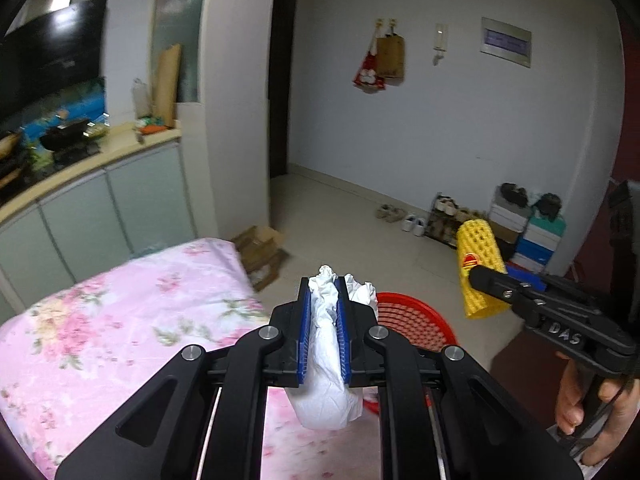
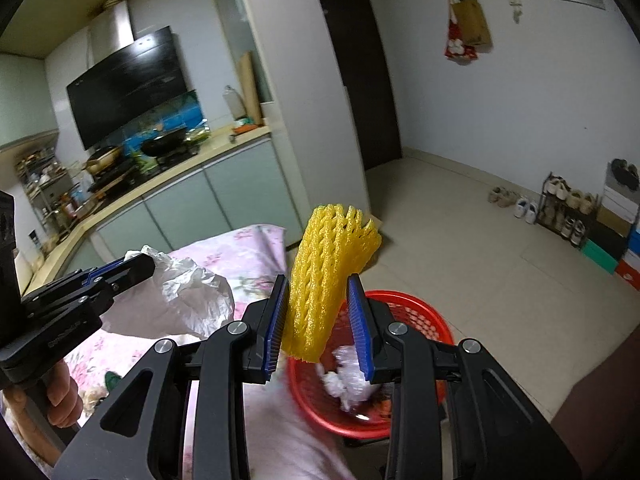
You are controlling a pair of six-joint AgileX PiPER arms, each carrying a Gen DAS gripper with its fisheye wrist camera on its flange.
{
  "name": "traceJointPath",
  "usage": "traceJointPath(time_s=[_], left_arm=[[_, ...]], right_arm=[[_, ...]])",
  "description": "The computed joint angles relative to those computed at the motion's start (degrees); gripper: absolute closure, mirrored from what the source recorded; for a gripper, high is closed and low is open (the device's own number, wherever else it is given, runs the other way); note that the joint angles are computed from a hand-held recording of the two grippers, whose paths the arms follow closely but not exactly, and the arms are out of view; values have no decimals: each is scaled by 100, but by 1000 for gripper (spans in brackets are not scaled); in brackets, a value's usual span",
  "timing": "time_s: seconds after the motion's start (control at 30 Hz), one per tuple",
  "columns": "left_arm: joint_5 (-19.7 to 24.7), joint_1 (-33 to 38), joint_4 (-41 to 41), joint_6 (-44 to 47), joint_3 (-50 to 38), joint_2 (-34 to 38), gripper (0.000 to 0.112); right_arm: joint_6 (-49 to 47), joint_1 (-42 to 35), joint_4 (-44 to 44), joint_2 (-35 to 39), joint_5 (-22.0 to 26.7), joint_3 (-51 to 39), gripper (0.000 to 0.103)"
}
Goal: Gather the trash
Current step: 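Carry the tissue in the left tool and yellow mesh in the right tool to the basket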
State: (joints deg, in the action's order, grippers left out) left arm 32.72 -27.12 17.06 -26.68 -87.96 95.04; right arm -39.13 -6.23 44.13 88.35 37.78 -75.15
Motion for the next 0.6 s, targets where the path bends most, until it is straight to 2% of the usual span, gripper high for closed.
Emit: traceJointPath(time_s=[0.3,0.6], left_arm=[[140,53,-1312,1016,-979,1112,101],[863,108,-1693,1309,-2323,2403,101]], right_arm=[[613,-49,-583,557,-112,-186,73],[1043,-48,-991,1129,-56,-503,73]])
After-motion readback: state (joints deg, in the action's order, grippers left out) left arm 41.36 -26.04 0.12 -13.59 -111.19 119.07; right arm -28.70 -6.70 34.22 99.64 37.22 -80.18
